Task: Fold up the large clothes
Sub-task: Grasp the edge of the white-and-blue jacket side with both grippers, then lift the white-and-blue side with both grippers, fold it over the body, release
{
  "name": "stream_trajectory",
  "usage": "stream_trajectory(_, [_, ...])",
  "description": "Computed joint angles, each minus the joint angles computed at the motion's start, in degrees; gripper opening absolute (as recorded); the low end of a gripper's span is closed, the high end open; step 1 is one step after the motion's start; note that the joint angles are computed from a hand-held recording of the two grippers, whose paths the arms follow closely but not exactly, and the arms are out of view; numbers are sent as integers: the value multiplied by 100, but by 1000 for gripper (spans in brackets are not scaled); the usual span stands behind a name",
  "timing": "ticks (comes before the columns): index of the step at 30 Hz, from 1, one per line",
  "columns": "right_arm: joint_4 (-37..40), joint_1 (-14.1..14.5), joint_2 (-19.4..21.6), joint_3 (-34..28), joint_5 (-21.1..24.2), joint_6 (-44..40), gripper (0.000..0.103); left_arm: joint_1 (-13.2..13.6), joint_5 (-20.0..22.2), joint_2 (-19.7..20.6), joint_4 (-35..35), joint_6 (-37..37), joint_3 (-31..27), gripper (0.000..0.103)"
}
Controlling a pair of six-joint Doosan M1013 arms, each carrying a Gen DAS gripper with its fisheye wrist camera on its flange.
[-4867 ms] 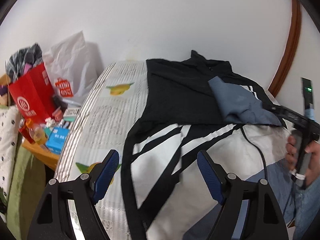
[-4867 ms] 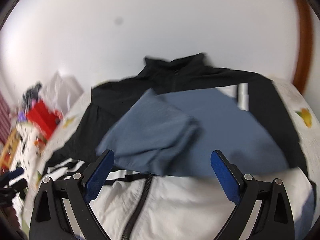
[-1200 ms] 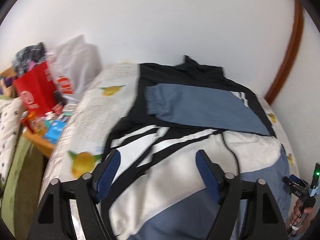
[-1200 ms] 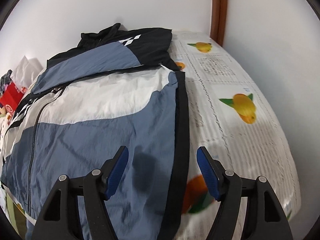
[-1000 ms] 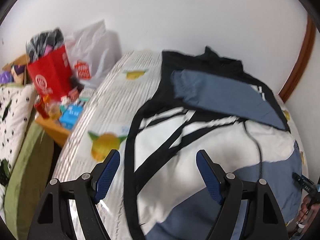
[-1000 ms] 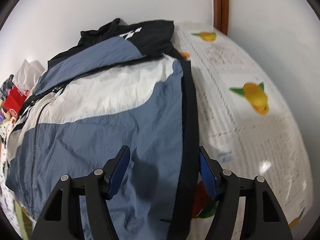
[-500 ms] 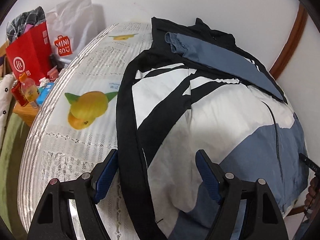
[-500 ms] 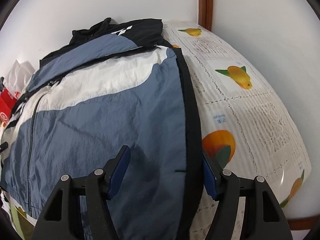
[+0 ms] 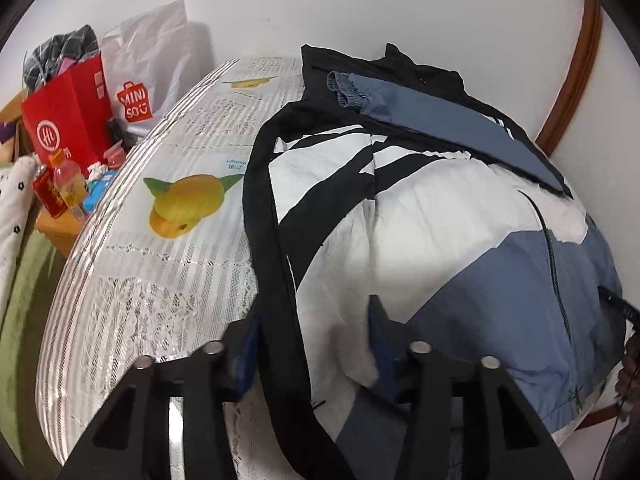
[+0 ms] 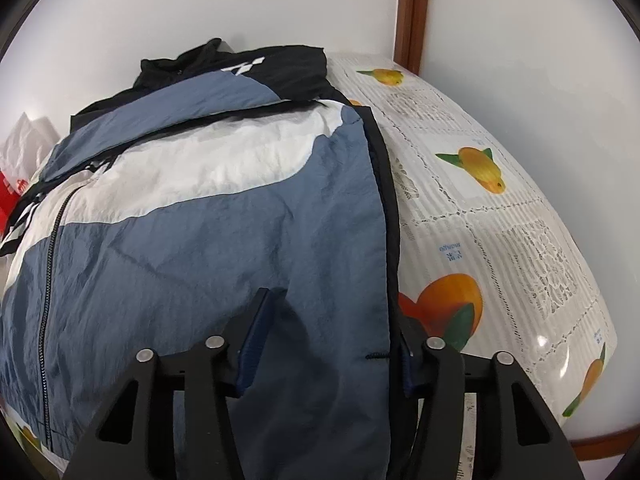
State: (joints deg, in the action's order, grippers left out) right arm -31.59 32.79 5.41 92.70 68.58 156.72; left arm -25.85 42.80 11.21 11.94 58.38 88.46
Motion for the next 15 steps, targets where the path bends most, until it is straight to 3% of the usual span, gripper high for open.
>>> stream_trajectory(3, [56,-11,-4,-20,-38,-88,32,31,-56,-3,-337,170,2,19])
stream_trajectory(5, [145,-32,-13,-24,-127,-232,10,28,-29,6,-441,208,-15,12])
stream_trajectory(11, [49,79,-83,-40,-77,-183,5,-42,53,-81,-237,23,-17,7])
stream_trajectory(15, [-64,189,-207,-28,-75,-160,5,23,-62,-232,-487,119,77,6])
